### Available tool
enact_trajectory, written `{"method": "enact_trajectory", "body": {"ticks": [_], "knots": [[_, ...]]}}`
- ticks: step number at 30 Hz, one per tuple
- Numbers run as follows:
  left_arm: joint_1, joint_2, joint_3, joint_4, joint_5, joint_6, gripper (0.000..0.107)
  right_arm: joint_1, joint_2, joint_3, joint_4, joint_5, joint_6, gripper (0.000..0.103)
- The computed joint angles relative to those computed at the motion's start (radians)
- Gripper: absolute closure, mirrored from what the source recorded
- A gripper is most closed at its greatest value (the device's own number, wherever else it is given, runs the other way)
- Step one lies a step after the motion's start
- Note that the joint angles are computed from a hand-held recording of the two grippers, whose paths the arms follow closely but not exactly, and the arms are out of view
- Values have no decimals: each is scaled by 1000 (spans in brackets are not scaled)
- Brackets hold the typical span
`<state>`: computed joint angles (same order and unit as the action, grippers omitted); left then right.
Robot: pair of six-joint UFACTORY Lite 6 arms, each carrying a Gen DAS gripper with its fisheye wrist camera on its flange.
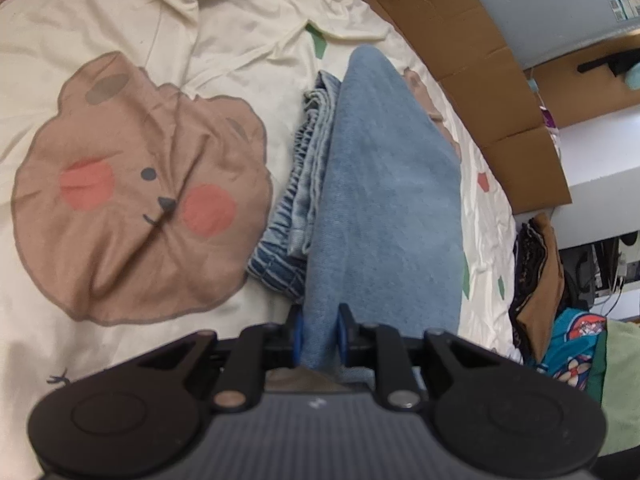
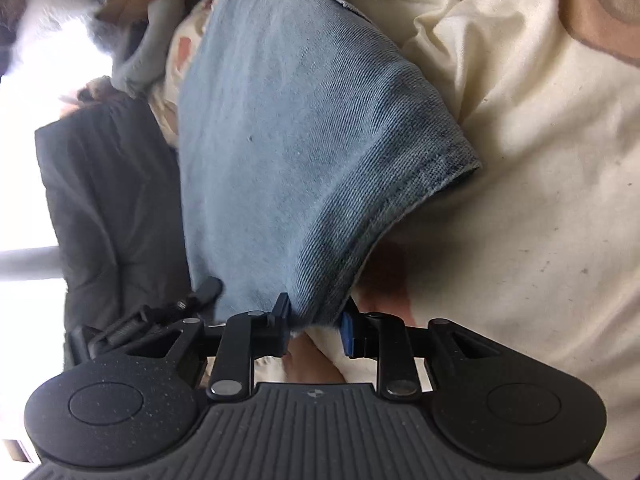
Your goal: Fold clothes
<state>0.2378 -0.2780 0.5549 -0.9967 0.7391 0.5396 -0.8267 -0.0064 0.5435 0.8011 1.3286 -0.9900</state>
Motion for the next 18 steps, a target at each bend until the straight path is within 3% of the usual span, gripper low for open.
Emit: {"method": "enact_trajectory", "body": {"ticks": [3, 7, 11, 18], "knots": [[-8, -10, 49, 94, 2, -82, 85, -41, -27, 47, -65, 38, 18, 57], [-49, 7, 122, 193, -31, -171, 74, -94, -30, 129, -124, 66, 14, 50], [-73, 60, 166, 180, -84, -169, 63, -102, -7, 229, -152, 60, 19, 49], [-101, 200, 260, 121, -155, -98, 63, -58, 72, 392, -115, 17, -4, 49]]}}
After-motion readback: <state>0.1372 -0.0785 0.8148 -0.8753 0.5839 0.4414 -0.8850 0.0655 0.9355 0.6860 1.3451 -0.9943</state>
